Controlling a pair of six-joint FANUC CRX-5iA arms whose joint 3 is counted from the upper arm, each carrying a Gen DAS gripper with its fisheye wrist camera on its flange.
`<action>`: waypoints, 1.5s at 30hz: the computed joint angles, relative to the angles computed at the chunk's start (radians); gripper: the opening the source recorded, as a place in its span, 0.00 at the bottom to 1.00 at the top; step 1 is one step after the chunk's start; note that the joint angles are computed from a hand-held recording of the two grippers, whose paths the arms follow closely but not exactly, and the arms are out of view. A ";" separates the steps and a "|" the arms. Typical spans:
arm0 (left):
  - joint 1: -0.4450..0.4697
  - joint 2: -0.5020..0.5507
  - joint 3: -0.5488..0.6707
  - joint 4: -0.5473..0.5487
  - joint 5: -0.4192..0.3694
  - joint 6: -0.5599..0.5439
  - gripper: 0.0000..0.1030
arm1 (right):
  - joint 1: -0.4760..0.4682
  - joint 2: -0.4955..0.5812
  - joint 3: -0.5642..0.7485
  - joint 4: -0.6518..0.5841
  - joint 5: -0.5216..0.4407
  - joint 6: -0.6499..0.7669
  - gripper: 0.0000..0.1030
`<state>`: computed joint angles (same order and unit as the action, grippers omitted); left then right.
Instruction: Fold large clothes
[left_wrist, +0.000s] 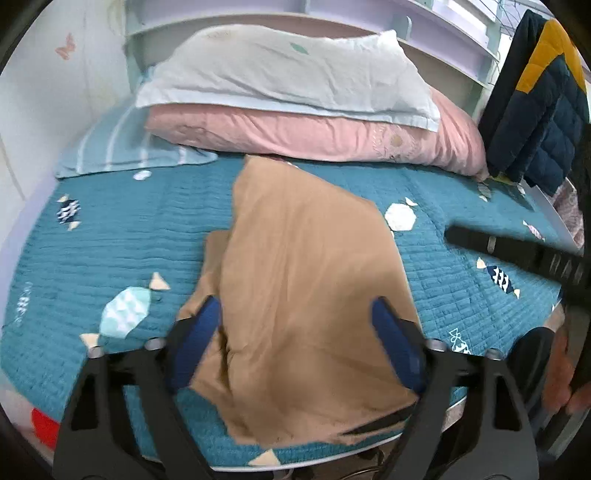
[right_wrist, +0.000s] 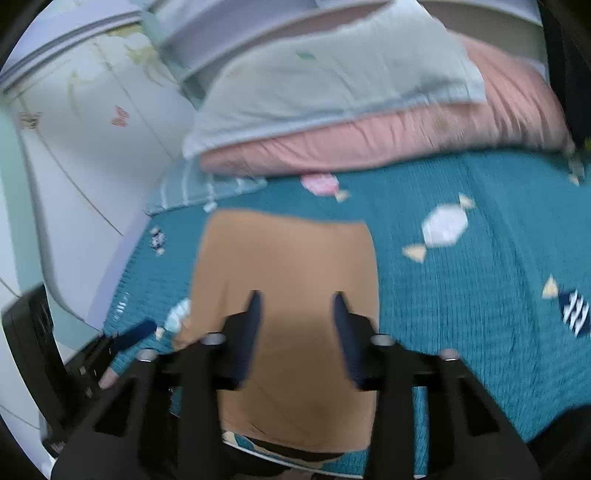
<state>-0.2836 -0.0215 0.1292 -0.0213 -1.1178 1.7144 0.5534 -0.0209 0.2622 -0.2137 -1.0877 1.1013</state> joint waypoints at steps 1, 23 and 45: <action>0.007 0.018 0.002 0.006 -0.006 -0.015 0.57 | 0.004 0.004 -0.015 0.004 -0.007 -0.011 0.17; 0.061 -0.018 -0.154 -0.030 0.022 0.047 0.01 | 0.130 0.004 -0.163 0.118 0.090 0.011 0.03; 0.136 0.230 -0.140 0.218 0.413 -0.181 0.02 | 0.039 0.267 0.011 0.084 0.316 -0.064 0.00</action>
<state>-0.1472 0.2081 -0.0111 0.1963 -0.7044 1.5339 0.5923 0.2465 0.2728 -0.1293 -0.7716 1.0372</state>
